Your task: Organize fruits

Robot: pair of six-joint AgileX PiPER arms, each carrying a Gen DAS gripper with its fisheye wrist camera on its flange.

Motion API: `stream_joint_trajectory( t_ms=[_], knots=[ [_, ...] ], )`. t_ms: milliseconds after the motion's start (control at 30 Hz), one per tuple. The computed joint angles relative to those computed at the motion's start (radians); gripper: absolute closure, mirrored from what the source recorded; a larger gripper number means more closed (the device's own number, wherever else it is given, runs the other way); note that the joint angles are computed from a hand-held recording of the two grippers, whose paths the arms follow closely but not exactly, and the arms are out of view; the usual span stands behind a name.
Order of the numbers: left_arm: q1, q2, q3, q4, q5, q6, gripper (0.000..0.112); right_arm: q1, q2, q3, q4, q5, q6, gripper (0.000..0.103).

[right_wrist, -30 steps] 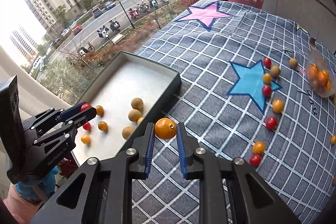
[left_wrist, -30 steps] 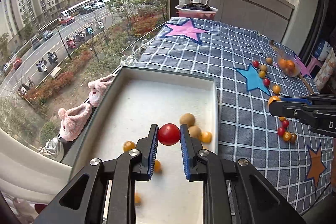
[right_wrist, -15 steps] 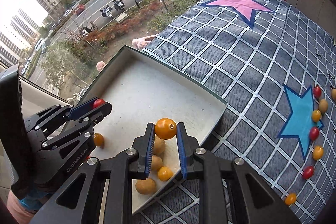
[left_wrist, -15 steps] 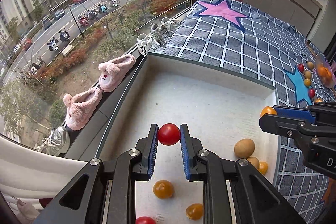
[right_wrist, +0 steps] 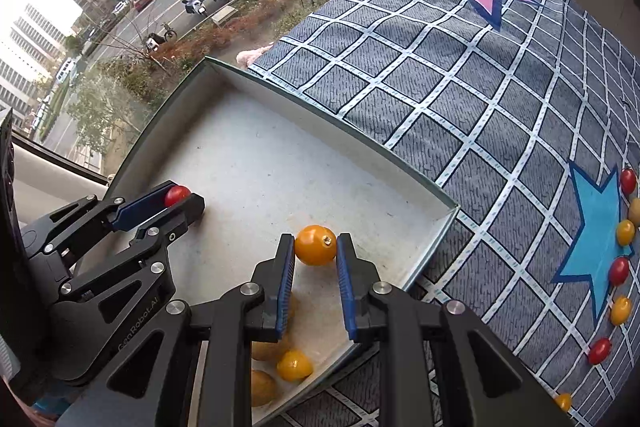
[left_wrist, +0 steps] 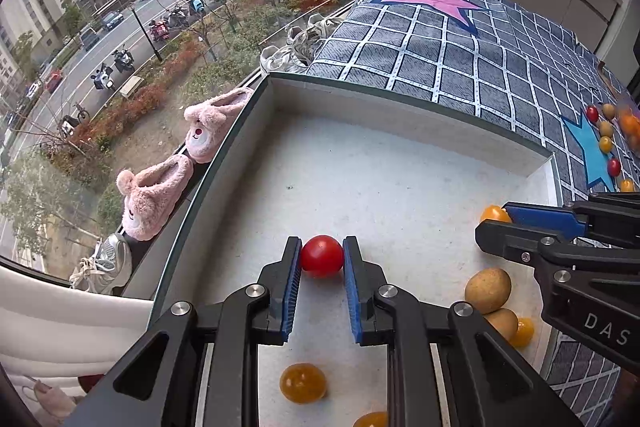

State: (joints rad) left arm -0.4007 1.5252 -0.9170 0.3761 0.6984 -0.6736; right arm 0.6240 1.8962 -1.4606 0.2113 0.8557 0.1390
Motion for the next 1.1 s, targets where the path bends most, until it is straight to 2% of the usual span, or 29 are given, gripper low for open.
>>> stream_joint_trajectory(
  t_ms=[333,367,433,533,733,767,800,833,867,900,1033,1100],
  knots=[
    [-0.016,0.002,-0.004,0.024,0.007,-0.021,0.09,0.038,0.002,-0.016,-0.061,0.015,0.037,0.079],
    [-0.017,0.001,-0.003,0.022,0.006,-0.018,0.089,0.039,-0.004,-0.013,-0.065,0.019,0.041,0.077],
    [-0.021,-0.003,0.0,0.023,0.01,-0.02,0.089,0.044,-0.023,-0.003,-0.082,0.013,0.049,0.06],
    [-0.017,-0.019,0.01,0.003,0.009,-0.01,0.089,0.055,-0.078,0.031,-0.11,0.005,0.062,0.047],
    [-0.019,-0.065,0.037,-0.009,0.008,-0.011,0.089,0.051,-0.186,0.115,-0.111,-0.006,0.071,0.039],
    [-0.017,-0.078,0.043,-0.024,0.003,0.002,0.08,0.052,-0.203,0.128,-0.111,-0.005,0.074,0.039],
    [-0.018,-0.092,0.052,-0.024,-0.002,0.002,0.04,0.049,-0.221,0.145,-0.107,-0.008,0.072,0.039],
    [-0.032,-0.111,0.066,0.01,-0.009,-0.038,0.02,0.049,-0.238,0.161,-0.104,-0.012,0.073,0.039],
    [-0.056,-0.137,0.085,0.08,-0.015,-0.111,0.009,0.048,-0.246,0.169,-0.101,-0.015,0.074,0.039],
    [-0.076,-0.155,0.094,0.114,-0.009,-0.145,0.009,0.048,-0.254,0.178,-0.1,-0.019,0.077,0.038],
    [-0.092,-0.187,0.102,0.084,0.018,-0.125,0.009,0.045,-0.29,0.216,-0.091,-0.025,0.089,0.038],
    [-0.123,-0.217,0.115,0.104,0.049,-0.156,0.009,0.043,-0.31,0.234,-0.081,-0.022,0.089,0.034]
  ],
)
